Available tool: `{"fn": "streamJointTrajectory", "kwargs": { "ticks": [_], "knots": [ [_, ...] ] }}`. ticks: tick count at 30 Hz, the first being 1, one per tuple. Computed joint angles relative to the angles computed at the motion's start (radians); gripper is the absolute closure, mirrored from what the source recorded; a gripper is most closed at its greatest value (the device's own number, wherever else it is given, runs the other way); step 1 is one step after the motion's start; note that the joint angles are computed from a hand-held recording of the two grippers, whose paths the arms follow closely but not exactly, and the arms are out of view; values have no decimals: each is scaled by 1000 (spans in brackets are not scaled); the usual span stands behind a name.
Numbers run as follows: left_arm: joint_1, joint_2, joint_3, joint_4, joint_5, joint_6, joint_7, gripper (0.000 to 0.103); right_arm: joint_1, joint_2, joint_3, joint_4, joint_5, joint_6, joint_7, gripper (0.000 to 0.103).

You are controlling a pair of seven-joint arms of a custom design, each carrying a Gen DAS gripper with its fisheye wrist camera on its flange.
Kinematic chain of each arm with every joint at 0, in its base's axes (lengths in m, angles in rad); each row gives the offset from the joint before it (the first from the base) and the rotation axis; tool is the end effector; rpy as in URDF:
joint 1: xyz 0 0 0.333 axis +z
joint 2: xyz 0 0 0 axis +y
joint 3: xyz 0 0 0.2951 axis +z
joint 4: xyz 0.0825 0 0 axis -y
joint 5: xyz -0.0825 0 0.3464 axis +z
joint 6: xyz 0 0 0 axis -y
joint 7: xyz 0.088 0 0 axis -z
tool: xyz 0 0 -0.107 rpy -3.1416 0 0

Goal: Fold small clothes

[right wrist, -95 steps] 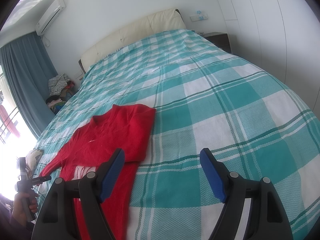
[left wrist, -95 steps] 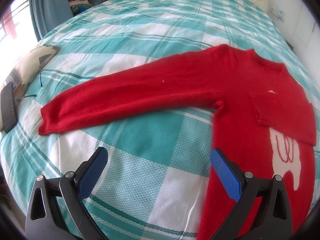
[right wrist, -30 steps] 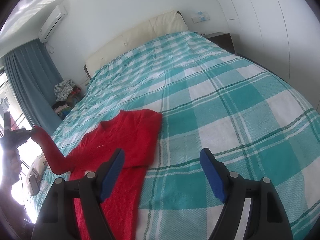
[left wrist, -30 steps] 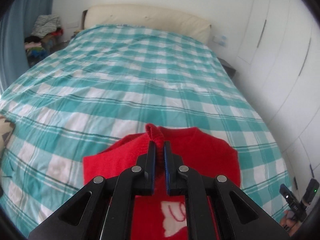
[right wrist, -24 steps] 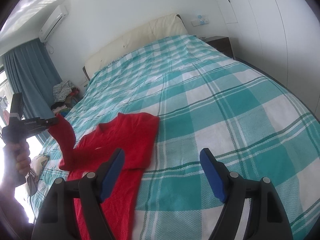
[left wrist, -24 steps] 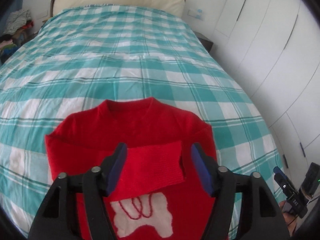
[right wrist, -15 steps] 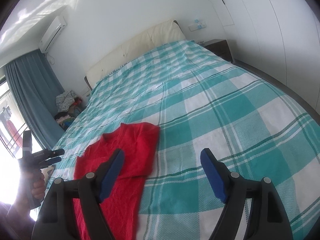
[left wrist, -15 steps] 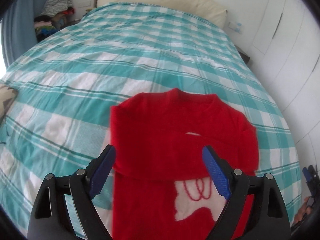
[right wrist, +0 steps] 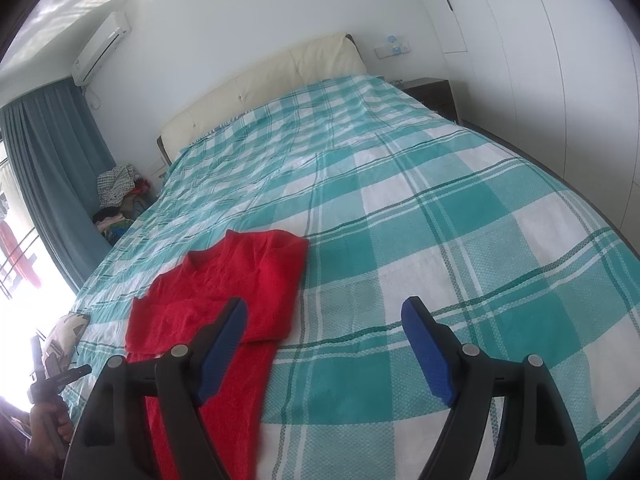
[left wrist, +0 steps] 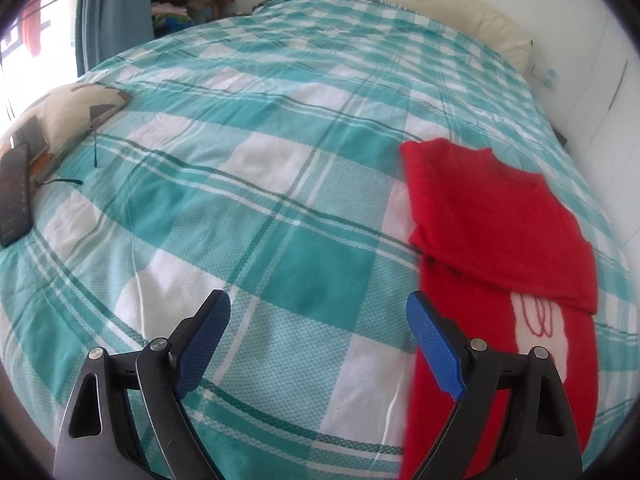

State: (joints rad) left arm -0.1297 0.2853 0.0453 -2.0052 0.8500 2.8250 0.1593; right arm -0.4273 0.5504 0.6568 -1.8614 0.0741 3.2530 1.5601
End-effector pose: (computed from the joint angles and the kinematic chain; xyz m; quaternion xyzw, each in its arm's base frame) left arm 0.5905 -0.0894 0.3662 -0.8283 0.4503 -0.2298 0.2415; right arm 0.6487 0.0732 0.3908 -0.5998 0.6491 -0.1698 0.4359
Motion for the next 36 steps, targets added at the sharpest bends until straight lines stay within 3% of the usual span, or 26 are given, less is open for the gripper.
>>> {"fn": "streamJointTrajectory", "kwargs": {
  "ticks": [3,7,20,36],
  "knots": [
    [-19,-16,9,6,52,-64,-47,10,33,-1,-35,9,9,-15,5,24],
    [27,-29,-13,-36,8,30,-48,10,72,-6,-75,16,21,-16,-1,24],
    [-1,9,-15,8,-58,-7,22,10,17,13,2,21,60,-25,-61,24],
    [-20,24,-9,27,-104,-32,69,10,39,10,-13,23,98,-34,-90,24]
  ]
}}
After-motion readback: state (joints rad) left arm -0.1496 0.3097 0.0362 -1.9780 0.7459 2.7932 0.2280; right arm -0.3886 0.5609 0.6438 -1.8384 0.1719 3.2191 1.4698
